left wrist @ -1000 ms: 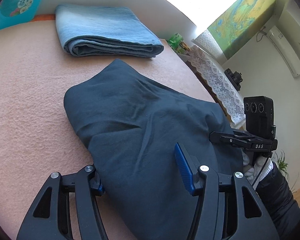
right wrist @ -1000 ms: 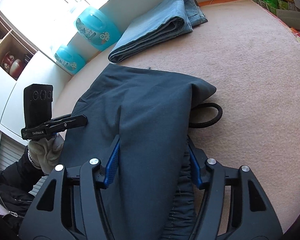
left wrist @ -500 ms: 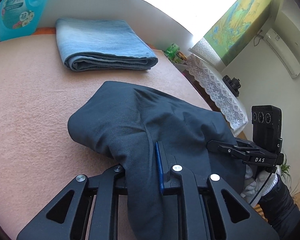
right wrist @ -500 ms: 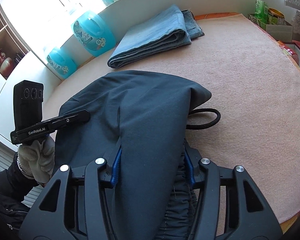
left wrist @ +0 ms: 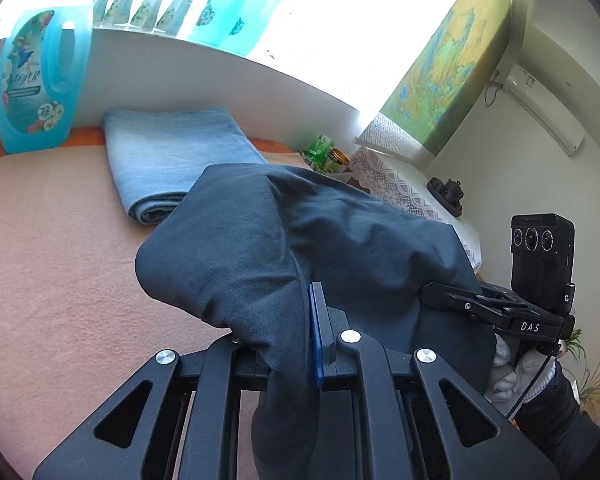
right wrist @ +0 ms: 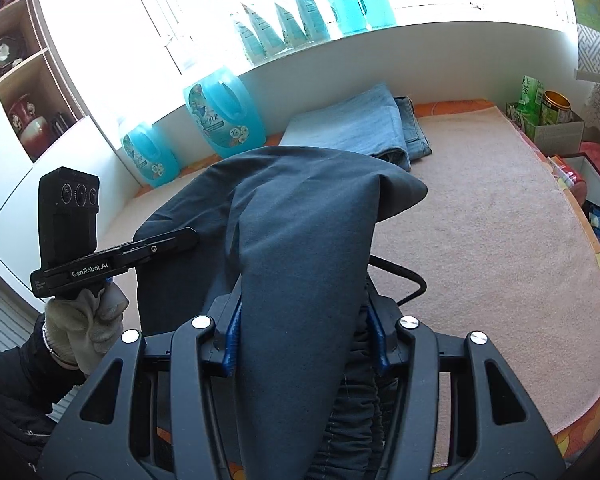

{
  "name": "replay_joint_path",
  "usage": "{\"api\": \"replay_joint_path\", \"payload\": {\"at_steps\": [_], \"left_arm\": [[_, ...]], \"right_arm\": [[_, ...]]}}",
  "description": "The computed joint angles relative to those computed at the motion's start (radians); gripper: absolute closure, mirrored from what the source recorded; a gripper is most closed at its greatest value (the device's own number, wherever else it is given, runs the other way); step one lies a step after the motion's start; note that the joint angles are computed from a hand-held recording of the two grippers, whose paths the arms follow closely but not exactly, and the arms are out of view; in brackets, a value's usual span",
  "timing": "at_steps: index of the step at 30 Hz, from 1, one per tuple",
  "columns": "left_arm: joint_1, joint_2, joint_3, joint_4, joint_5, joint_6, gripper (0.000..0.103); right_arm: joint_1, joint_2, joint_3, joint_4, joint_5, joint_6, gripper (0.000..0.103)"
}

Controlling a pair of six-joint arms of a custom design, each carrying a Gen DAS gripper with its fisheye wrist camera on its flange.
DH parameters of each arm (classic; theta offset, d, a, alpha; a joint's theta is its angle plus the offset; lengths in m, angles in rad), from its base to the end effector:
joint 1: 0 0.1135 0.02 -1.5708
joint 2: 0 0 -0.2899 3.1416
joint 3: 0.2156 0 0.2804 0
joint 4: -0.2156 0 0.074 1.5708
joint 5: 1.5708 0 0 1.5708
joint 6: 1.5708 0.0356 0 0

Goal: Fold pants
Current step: 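Lift the folded pants with both grippers onto the folded jeans stack, open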

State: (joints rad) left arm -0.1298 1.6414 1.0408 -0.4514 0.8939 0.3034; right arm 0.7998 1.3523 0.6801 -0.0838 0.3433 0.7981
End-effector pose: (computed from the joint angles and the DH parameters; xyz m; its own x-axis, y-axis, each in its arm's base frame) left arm 0.3416 -0.0726 0.2137 -0.6830 0.2779 -0.6754 0.7004 0.5114 -0.4979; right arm 0.2086 0.1975 0.1991 -0.6951 0.2522 -0.6732 -0.0100 0.9330 0.3598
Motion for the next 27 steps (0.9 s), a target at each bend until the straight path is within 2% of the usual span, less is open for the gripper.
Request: {"api": "replay_joint_path", "payload": {"at_steps": [7, 15, 21, 27], "left_arm": [[-0.004, 0.003, 0.122, 0.053, -0.011, -0.082, 0.092], [0.010, 0.098, 0.370, 0.051, -0.046, -0.142, 0.092], [-0.016, 0.213, 0.532, 0.096, -0.126, -0.169, 0.092], [-0.045, 0.392, 0.708, 0.096, -0.186, -0.207, 0.092]], "right_arm": [[-0.054, 0.052, 0.162, -0.028, 0.015, -0.143, 0.052], [-0.156, 0.166, 0.397, -0.050, -0.044, -0.291, 0.053], [-0.268, 0.295, 0.550, -0.048, -0.133, -0.378, 0.053], [-0.387, 0.486, 0.712, -0.052, -0.257, -0.444, 0.053]]}}
